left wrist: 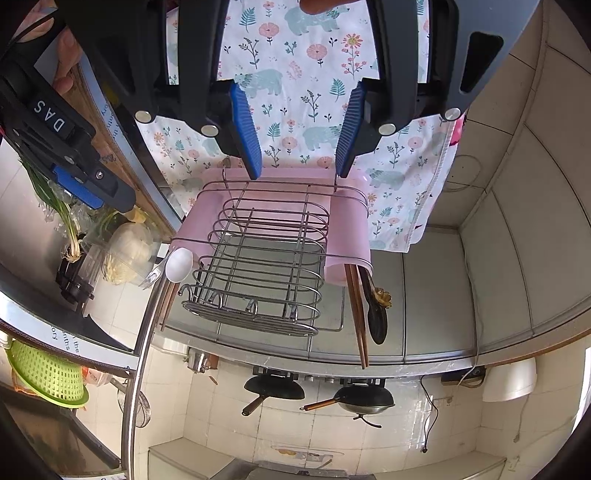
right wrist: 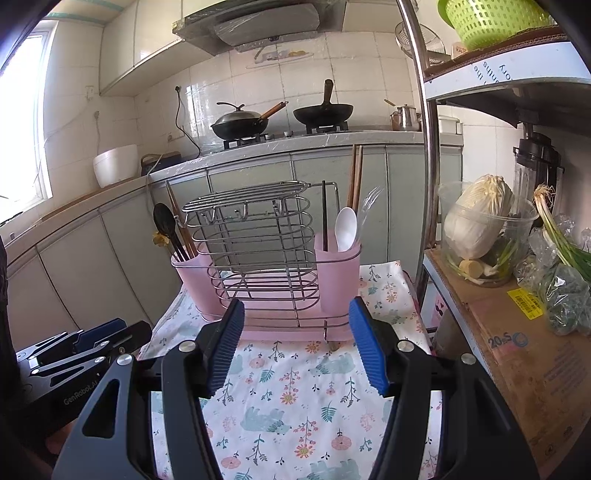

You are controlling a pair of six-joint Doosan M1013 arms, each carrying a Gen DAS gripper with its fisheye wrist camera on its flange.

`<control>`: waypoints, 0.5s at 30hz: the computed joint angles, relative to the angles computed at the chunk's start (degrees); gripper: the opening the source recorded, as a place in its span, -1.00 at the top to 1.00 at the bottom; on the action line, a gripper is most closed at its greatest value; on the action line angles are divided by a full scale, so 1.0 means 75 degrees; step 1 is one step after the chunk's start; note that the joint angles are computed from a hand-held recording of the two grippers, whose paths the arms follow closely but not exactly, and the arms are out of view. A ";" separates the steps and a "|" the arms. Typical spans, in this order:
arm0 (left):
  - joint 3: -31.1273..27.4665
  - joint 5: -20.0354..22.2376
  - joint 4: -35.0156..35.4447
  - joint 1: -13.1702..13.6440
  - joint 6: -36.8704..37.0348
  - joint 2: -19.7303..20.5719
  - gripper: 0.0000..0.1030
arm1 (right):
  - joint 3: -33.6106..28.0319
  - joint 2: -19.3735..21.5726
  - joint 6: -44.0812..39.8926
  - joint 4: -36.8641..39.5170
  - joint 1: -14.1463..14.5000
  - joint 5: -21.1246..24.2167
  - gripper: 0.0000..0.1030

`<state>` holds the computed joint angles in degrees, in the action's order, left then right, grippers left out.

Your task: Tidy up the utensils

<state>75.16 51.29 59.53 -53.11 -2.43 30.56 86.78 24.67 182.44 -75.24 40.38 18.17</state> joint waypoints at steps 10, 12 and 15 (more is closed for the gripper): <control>-0.0030 0.0004 -0.0047 0.0017 0.0068 0.0022 0.20 | -0.0013 0.0003 -0.0155 0.0154 -0.0018 -0.0035 -0.16; -0.0033 0.0012 -0.0041 0.0015 0.0076 0.0025 0.20 | -0.0016 0.0007 -0.0156 0.0149 -0.0019 -0.0033 -0.16; -0.0042 0.0007 -0.0065 0.0019 0.0106 0.0031 0.20 | -0.0018 0.0014 -0.0221 0.0217 -0.0028 -0.0049 -0.16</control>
